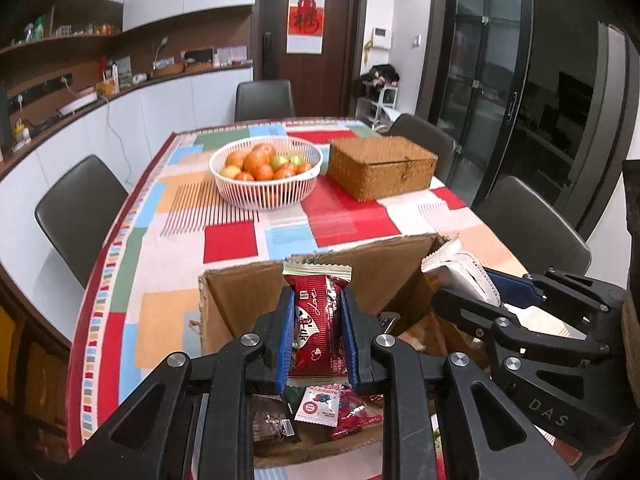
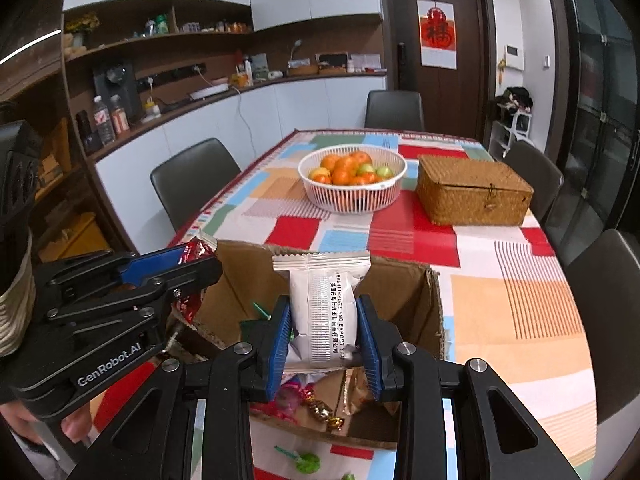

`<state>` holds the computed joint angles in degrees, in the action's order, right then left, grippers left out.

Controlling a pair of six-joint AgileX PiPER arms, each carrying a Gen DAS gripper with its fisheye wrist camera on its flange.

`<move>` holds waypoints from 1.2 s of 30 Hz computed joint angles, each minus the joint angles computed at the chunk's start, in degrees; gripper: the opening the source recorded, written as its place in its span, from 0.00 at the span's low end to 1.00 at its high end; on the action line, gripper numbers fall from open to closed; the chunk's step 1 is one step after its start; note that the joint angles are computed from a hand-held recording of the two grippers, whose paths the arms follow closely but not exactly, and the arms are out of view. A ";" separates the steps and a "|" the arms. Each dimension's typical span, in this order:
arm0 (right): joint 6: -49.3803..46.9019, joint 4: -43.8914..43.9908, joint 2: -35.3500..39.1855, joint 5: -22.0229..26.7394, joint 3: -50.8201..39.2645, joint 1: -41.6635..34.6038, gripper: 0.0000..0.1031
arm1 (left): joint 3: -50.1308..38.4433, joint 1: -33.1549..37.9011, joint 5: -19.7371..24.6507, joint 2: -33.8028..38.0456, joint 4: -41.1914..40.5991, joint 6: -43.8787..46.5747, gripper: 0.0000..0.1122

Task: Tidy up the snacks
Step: 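Lift both packs over the box and open both tools to drop them, then move both tools back to the last snacks beside the box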

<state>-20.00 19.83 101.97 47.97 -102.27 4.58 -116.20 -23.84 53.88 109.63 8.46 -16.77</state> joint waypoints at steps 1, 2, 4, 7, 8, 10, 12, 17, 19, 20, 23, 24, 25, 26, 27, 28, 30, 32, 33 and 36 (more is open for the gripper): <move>0.44 -0.43 0.59 0.19 -0.39 0.04 0.32 | -0.65 0.20 0.47 0.63 -0.48 0.41 0.20; 0.59 -0.54 1.09 0.30 -0.55 0.00 0.32 | -1.34 0.33 0.94 1.37 -0.88 0.83 0.20; 1.27 -1.09 2.09 0.71 -1.27 0.07 0.33 | -2.07 0.28 1.66 2.21 -0.61 1.10 0.24; 1.67 -0.60 3.52 2.13 -2.50 -0.34 0.39 | -0.37 -0.09 0.89 1.23 1.41 -0.92 0.45; 2.25 -0.82 3.82 2.73 -2.90 -0.39 0.43 | 1.70 -0.47 -0.42 -0.12 2.40 -1.52 0.45; 2.96 -1.19 2.80 1.42 -1.28 -0.60 0.46 | 5.87 -1.75 -2.20 -3.14 5.61 -3.20 0.45; 2.68 -1.58 0.62 -0.61 1.73 -0.81 0.46 | 10.00 -2.69 -4.48 -6.16 7.28 -3.87 0.45; -1.18 0.98 -7.25 -5.29 11.36 -1.84 0.46 | 19.86 -6.22 -8.85 -13.76 11.81 -6.50 0.45; -2.65 1.53 -10.53 -6.70 15.19 -2.00 0.46 | 23.50 -7.55 -10.32 -16.51 12.69 -7.41 0.46; -3.81 2.18 -12.53 -7.44 17.63 -2.23 0.46 | 24.44 -8.10 -10.43 -17.25 12.98 -7.83 0.46; -5.65 2.77 -15.81 -8.56 21.85 -2.57 0.47 | 28.22 -9.73 -11.36 -19.46 13.86 -9.93 0.47; -6.17 2.93 -16.64 -8.59 23.08 -2.81 0.48 | 29.59 -10.14 -11.65 -20.10 14.15 -10.88 0.47; -6.71 3.18 -17.50 -8.54 24.46 -3.09 0.49 | 30.49 -10.42 -11.67 -20.43 14.07 -11.39 0.47; -7.19 3.40 -17.99 -8.52 25.40 -3.30 0.49 | 31.47 -10.62 -11.40 -20.60 12.97 -10.69 0.46; -7.39 3.04 -18.53 -8.56 26.57 -3.39 0.49 | 32.41 -10.90 -11.40 -20.79 12.63 -10.53 0.46; -7.35 2.39 -19.03 -8.72 27.73 -3.42 0.49 | 33.65 -11.32 -11.54 -21.08 12.86 -11.00 0.46; -7.30 0.96 -19.50 -8.74 29.69 -3.51 0.49 | 35.73 -11.98 -11.70 -21.20 12.48 -10.97 0.46; -7.58 0.45 -19.74 -8.75 31.53 -3.75 0.49 | 37.84 -12.23 -12.68 -21.38 11.71 -10.91 0.46; -7.86 0.34 -19.76 -8.74 32.49 -3.91 0.49 | 38.66 -12.40 -13.07 -21.37 11.42 -10.87 0.46; -9.07 0.47 -19.50 -8.57 35.25 -4.26 0.49 | 42.34 -12.31 -15.77 -21.89 9.79 -10.10 0.46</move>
